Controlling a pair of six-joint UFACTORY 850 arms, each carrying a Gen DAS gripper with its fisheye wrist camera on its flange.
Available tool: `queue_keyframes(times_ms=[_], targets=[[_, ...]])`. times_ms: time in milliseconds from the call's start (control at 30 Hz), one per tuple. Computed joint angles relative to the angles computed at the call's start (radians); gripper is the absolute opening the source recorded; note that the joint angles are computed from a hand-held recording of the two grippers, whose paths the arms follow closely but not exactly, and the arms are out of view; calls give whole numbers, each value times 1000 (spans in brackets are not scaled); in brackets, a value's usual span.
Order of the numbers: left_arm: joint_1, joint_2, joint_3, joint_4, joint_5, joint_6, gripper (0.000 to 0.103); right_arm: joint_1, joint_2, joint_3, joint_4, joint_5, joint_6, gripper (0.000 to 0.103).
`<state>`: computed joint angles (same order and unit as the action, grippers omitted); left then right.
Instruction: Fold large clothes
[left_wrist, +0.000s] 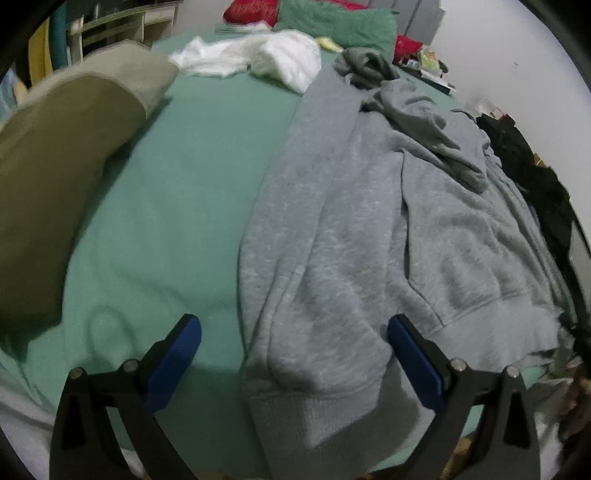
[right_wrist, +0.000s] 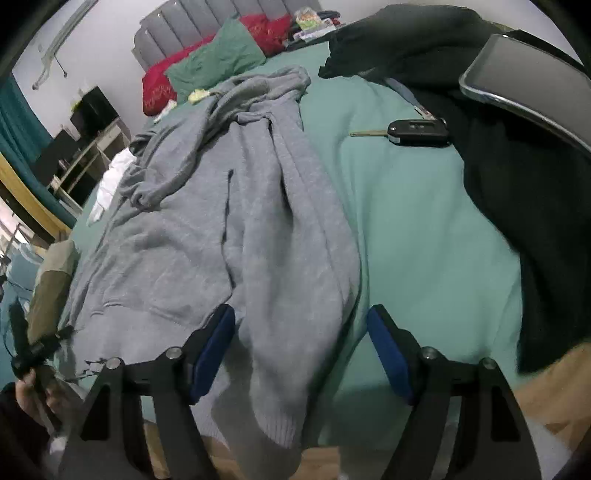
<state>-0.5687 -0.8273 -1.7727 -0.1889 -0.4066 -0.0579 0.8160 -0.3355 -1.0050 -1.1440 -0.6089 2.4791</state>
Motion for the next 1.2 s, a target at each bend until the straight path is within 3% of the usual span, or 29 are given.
queue_keyframes(times_ms=[67, 100, 167, 233, 267, 333, 400, 600, 1000, 1200], targets=[[-5, -2, 0, 41, -2, -44, 100, 5, -22, -24, -1, 11, -28, 43], [-7, -1, 2, 31, -1, -35, 98, 6, -33, -34, 0, 38, -42, 27], [-15, 2, 3, 54, -5, -32, 77, 15, -41, -44, -10, 30, -51, 22], [-23, 11, 6, 30, -12, 24, 58, 2, -29, -18, -151, 137, 79, 15], [-28, 15, 3, 13, -31, 61, 41, 2, -28, -14, -208, 156, 127, 14], [-22, 22, 3, -126, -56, 210, 20, 4, -22, -11, -305, 169, 205, 13], [-11, 32, 7, -251, -87, 316, 18, 18, -5, -7, -393, 131, 289, 13], [11, 152, 118, -487, -9, 499, 16, 82, 110, 54, -490, -22, 433, 12], [35, 415, 334, -819, -3, 847, 16, 218, 251, 27, -350, -245, 191, 12], [67, 527, 412, -911, -68, 902, 16, 331, 281, -3, -259, -391, 110, 12]])
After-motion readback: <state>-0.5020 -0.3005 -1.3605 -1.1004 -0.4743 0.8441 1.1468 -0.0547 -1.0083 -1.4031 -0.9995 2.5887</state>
